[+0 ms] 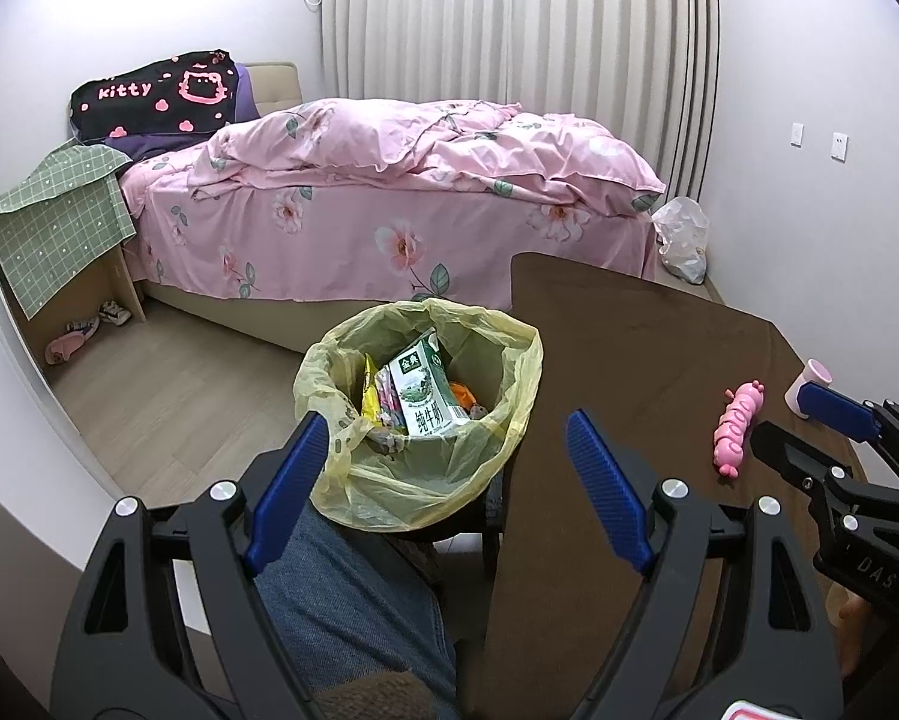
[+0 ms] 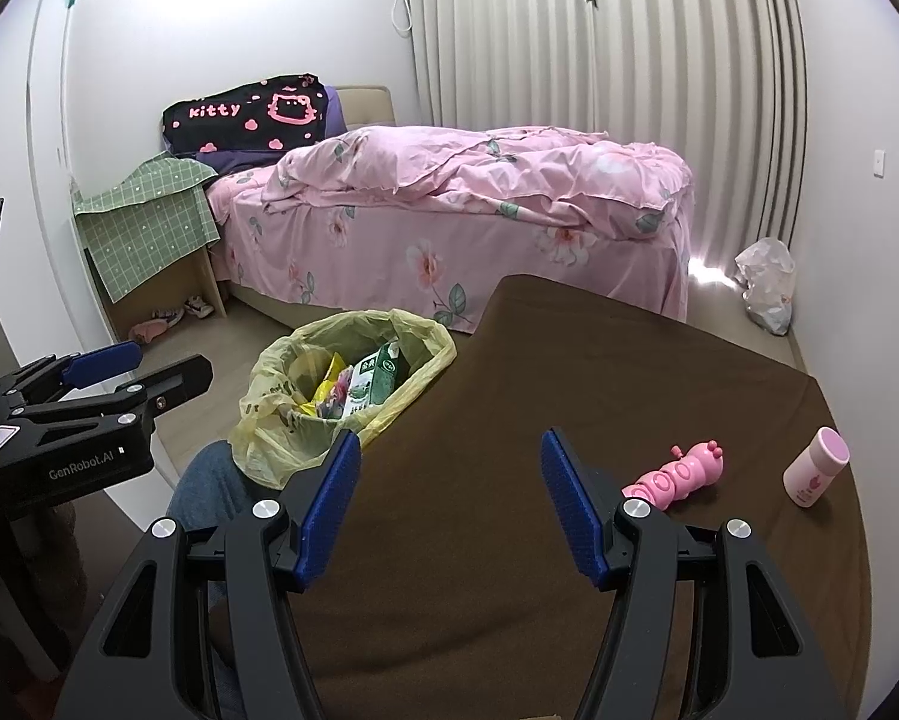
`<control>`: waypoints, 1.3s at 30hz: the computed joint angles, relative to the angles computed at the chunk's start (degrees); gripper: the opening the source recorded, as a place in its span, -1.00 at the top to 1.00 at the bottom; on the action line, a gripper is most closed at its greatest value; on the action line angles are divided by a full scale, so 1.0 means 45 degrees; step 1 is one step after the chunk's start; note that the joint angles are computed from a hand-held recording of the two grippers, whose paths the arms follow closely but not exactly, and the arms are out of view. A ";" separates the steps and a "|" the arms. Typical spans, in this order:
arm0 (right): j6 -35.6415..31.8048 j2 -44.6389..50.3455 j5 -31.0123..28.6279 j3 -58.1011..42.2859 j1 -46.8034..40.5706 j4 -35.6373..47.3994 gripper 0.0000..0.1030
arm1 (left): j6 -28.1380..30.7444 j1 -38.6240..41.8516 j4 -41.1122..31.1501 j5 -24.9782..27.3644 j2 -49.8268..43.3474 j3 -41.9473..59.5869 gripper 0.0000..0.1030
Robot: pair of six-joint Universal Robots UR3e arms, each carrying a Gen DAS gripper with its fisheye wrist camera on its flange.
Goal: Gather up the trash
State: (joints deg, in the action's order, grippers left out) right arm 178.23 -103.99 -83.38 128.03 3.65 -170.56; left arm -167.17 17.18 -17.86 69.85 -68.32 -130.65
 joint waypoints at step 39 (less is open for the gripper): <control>0.0074 0.0360 -0.0371 0.0060 0.0539 -0.0384 -0.14 | 0.0179 0.0624 0.0337 -0.0360 0.0378 -0.0902 -0.50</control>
